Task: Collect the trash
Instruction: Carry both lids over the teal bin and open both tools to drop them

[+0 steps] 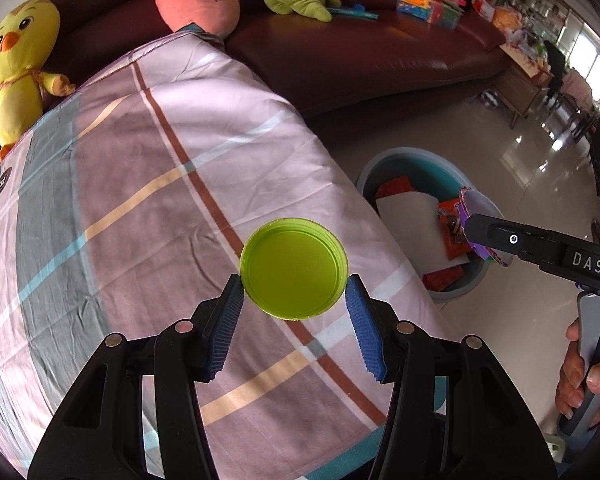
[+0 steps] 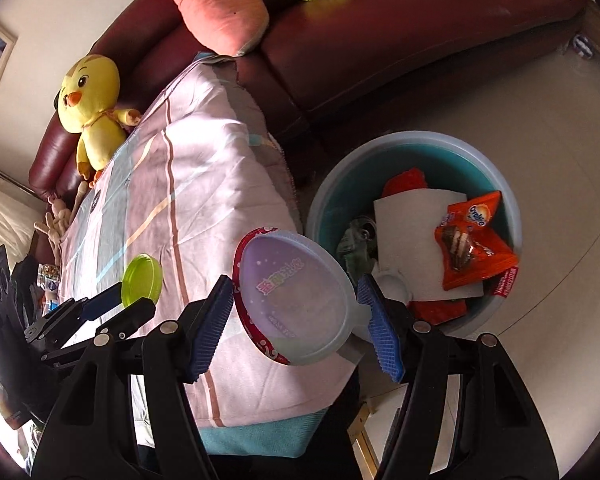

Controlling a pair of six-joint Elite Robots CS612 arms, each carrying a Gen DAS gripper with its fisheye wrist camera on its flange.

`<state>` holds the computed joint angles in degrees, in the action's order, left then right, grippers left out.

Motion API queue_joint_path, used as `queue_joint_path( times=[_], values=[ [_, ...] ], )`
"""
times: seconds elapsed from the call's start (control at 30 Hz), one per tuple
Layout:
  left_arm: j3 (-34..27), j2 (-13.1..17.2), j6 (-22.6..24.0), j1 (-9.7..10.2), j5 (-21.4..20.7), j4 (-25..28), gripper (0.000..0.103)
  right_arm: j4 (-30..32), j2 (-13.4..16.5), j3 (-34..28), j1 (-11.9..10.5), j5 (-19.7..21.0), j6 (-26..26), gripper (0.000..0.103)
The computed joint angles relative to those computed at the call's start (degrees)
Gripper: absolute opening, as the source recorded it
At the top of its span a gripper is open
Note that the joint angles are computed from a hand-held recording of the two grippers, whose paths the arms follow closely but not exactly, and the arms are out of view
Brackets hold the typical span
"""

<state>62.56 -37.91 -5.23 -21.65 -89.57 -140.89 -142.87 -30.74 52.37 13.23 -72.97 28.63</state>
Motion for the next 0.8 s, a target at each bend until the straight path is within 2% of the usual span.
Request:
queue_joint_path(
  times=[0.47,0.8],
  values=[
    [-6.83,3.69,3.18,-2.16,-0.20,5.20,0.054,-2.88,-1.68,4.32,-2.53,-1.26,3.53,0.062],
    [-12.56,7.24,5.42,-3.18,-2.31,9.09,0.054,-2.34,-1.64,5.06,-3.58,-2.10,4.84,0.062]
  ],
)
